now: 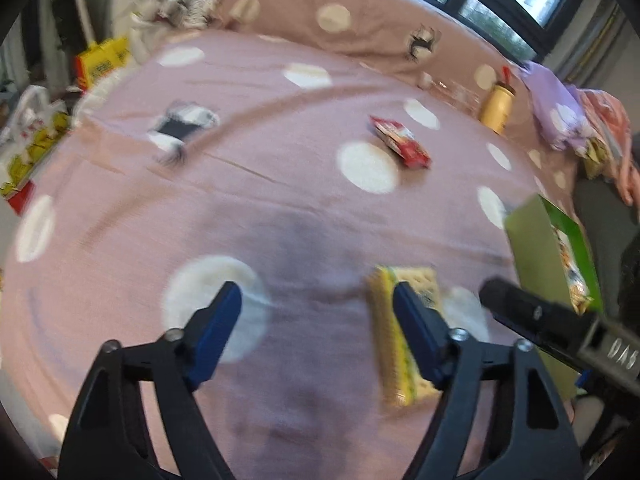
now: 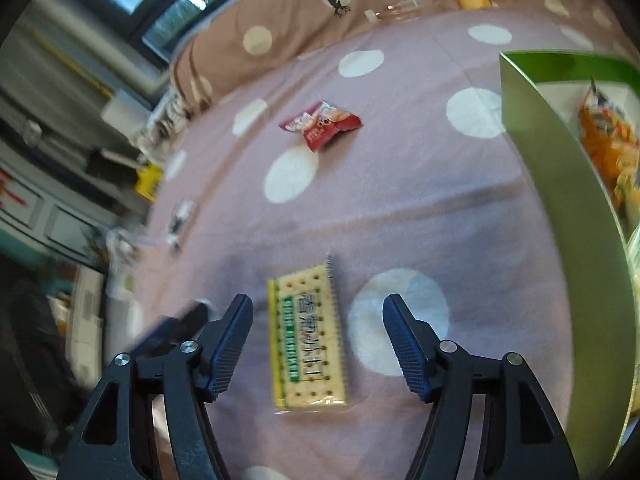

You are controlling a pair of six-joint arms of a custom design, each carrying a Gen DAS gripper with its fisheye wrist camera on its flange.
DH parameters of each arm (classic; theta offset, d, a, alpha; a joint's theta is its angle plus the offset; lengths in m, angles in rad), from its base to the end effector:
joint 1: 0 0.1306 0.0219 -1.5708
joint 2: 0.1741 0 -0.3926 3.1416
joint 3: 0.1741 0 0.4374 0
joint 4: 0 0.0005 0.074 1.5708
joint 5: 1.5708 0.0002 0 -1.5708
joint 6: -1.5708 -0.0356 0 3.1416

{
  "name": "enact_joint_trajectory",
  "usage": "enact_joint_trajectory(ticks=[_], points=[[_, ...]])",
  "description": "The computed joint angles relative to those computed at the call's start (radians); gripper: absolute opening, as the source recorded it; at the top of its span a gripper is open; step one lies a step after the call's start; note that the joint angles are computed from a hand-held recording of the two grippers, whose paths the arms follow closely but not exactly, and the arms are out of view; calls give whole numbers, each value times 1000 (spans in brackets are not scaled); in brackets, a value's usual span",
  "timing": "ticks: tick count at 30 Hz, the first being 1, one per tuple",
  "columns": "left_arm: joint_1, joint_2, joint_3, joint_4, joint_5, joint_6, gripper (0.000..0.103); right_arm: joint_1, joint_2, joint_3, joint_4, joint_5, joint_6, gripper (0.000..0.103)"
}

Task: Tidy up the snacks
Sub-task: 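Grasp the soda cracker packet with the right gripper and lift it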

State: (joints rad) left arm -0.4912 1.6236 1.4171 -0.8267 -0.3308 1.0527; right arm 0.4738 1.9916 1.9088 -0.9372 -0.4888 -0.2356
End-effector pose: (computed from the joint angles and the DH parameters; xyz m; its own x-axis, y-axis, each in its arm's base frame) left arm 0.5284 -0.2701 0.3309 -0.6352 -0.5920 -0.4960 -0.5097 0.8038 -0.3067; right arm 0.6447 0.3488 0.3296 -0.8824 -0.2208 -0.4155 -0.4273 0.7457 0.5112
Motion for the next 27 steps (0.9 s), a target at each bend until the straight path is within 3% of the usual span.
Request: enact_joint_trajectory(ticks=[6,13,21,24,27], points=[[-7,40,24,61,141,-32,54,-14,46,47,-44,-107,-19,69],[-9,74,47,58,218,-17,50,2,103,112,-123,-122,2,57],[-12,77,45,86,243,-41,37,14,133,145,-182,-106,22,54],[-25,84,62,66,195,-70,37,16,128,145,-196,-93,50,54],[-38,81,68,73,138,-93,37,18,102,113,-160,-83,48,54]])
